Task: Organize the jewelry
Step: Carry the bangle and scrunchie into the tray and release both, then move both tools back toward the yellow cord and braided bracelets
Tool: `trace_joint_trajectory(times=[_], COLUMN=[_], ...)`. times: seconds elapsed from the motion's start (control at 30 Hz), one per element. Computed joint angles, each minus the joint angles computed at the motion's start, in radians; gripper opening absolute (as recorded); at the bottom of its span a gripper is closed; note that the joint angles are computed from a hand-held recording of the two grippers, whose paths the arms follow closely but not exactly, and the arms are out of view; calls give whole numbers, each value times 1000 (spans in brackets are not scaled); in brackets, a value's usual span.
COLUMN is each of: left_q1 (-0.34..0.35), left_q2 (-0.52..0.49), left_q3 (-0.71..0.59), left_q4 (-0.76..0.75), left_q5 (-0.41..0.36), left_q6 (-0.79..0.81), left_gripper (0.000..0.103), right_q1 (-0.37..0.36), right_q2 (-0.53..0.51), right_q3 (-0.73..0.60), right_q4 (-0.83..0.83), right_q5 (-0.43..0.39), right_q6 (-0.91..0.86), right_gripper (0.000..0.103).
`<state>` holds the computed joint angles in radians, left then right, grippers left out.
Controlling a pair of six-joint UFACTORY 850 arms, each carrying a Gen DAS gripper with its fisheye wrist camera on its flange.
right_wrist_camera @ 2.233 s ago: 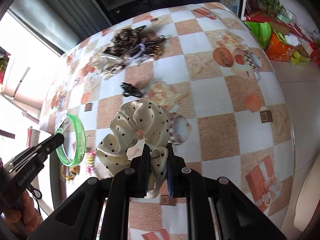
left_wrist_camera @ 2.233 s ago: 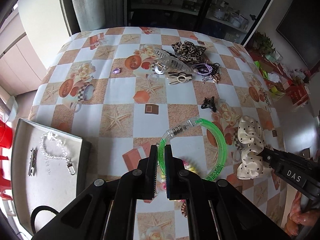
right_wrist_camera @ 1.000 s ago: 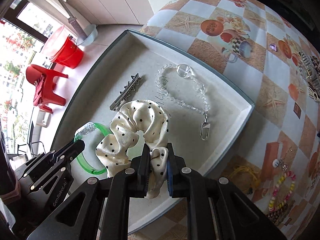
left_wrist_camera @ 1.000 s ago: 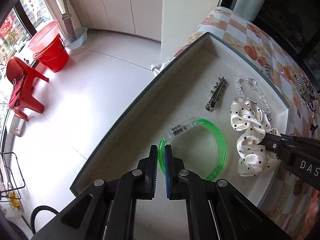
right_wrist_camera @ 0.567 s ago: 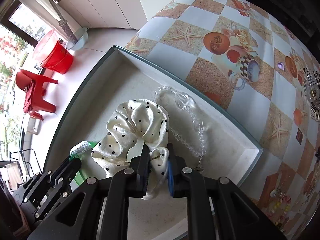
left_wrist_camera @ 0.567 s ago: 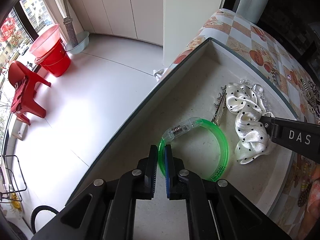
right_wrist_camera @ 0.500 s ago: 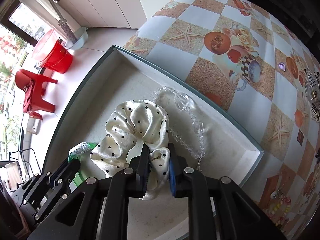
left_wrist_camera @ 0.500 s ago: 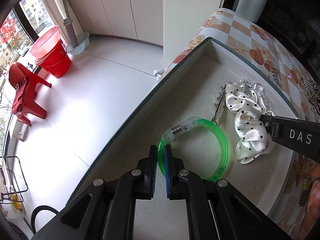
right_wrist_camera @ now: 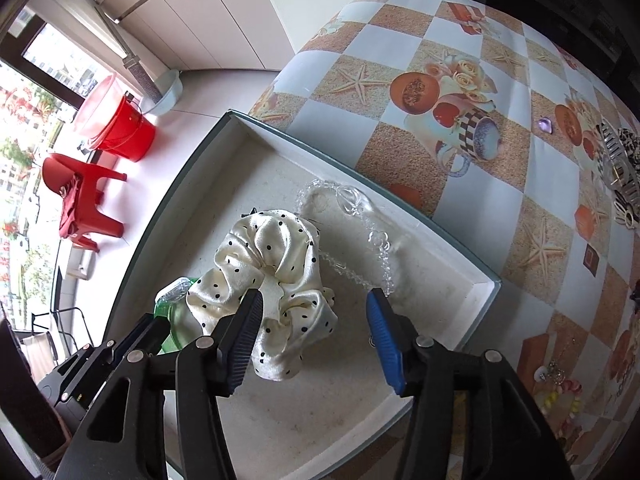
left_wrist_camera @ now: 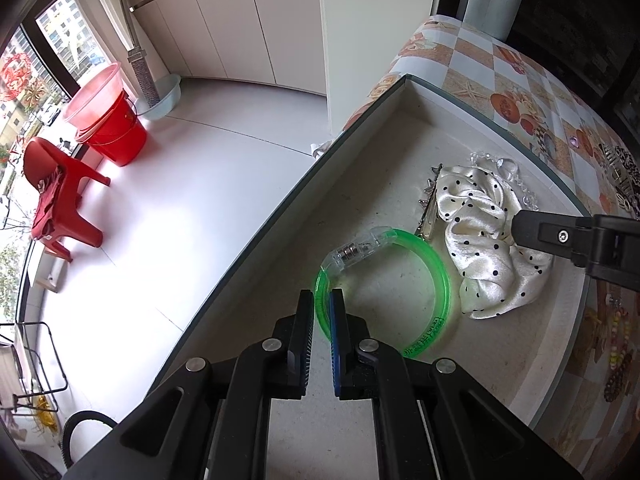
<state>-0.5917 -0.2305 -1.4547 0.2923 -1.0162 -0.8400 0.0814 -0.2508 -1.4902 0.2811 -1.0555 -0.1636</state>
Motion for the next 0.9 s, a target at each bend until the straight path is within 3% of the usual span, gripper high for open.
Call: trace_joint_trajectory(times=[0.33, 0.87, 0.9], left_q1=[-17, -62, -67], left_q2=[19, 16, 12], left_q3=[-8, -59, -69], left_q4=[25, 12, 7], left_q5=[-15, -45, -45], left_q6=[-8, 23, 31], left_gripper=[10, 12, 51], right_q1=[-91, -256, -267], right_q2=[110, 256, 263], right_q3=[72, 220, 227], right_q4=[72, 54, 52], right_q5=[6, -31, -32], right_q6=[-16, 4, 4], right_gripper=[60, 60, 61])
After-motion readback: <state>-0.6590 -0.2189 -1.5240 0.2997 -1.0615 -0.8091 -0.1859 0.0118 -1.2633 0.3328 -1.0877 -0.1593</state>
